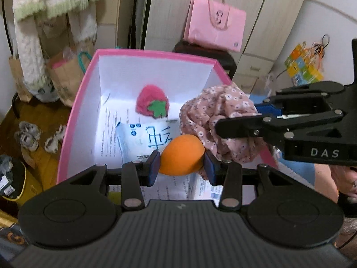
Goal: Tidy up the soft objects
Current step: 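Lower the orange sponge and floral cap over the box opening with both grippers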
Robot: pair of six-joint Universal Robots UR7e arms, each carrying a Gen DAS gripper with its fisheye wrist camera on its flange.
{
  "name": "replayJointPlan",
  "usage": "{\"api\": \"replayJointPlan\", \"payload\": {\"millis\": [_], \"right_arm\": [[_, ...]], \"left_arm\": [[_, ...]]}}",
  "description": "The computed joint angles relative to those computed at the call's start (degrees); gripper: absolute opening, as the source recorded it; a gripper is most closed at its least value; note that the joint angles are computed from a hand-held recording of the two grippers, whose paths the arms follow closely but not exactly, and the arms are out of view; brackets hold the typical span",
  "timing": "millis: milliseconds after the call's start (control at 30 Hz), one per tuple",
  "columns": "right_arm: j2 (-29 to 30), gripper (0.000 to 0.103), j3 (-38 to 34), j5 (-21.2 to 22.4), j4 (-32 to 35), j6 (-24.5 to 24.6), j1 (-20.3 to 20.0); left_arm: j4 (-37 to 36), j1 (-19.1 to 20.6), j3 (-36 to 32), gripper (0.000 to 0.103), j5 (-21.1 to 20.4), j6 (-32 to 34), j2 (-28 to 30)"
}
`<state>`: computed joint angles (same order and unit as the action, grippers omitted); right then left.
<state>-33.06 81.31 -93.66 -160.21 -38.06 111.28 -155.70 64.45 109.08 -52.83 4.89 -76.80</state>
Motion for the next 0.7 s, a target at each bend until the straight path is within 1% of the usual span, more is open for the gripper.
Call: {"api": "replayJointPlan", "payload": {"millis": [67,200,433,467,500,533,567,600,633,667,700], "right_arm": [[1.3,0.018,-2.0,-1.1,1.1,0.4,0.1],[3.4,0.018,-4.1,-6.0,-0.8,-2.1,1.0],[6.4,0.018,-7.5,-10.5,-0.7,-3.8,1.5],[6.8,0.019,-7.8,-11.4,-1.1,-4.3,1.7],[7.1,0.022,-8.0,-11.9,-1.3,-4.3,1.8],[7.3,0.022,-8.2,-12.5,-1.5,-4.1,1.9],[7.4,0.032,-8.3,-13.0,-1.6,-3.9,2.0],[7.4,0.042,-8.2,-13.5,-2.2,-3.7,2.1],[7.2,0.047,-7.7,-13.9,-3.0,-3.9,2.2],[6.9,0.054,-7.0,-14.1,-4.2,-4.4,2.3],[6.7,0.056,-6.4,-14.2,-5.0,-4.8,2.5]], "left_arm": [[0.5,-0.1,-0.6,0.041,1.6,0.9,0.8],[3.0,0.2,-2.3,0.042,2.9,0.9,2.0],[7.4,0.8,-4.2,0.045,0.8,-0.7,2.2],[7.8,0.9,-4.3,0.046,0.8,-1.1,2.2],[8.0,1.0,-4.5,0.046,0.9,-1.8,2.3],[7.9,0.9,-4.4,0.051,1.1,-2.1,2.2],[7.2,0.8,-4.0,0.058,1.5,-2.0,2.0],[6.2,0.6,-3.6,0.060,2.0,-1.5,1.9],[5.0,0.3,-3.0,0.062,2.8,-0.7,1.8],[3.8,0.0,-2.5,0.064,3.6,0.3,1.6],[2.8,-0.4,-1.9,0.064,4.3,1.4,1.4]]}}
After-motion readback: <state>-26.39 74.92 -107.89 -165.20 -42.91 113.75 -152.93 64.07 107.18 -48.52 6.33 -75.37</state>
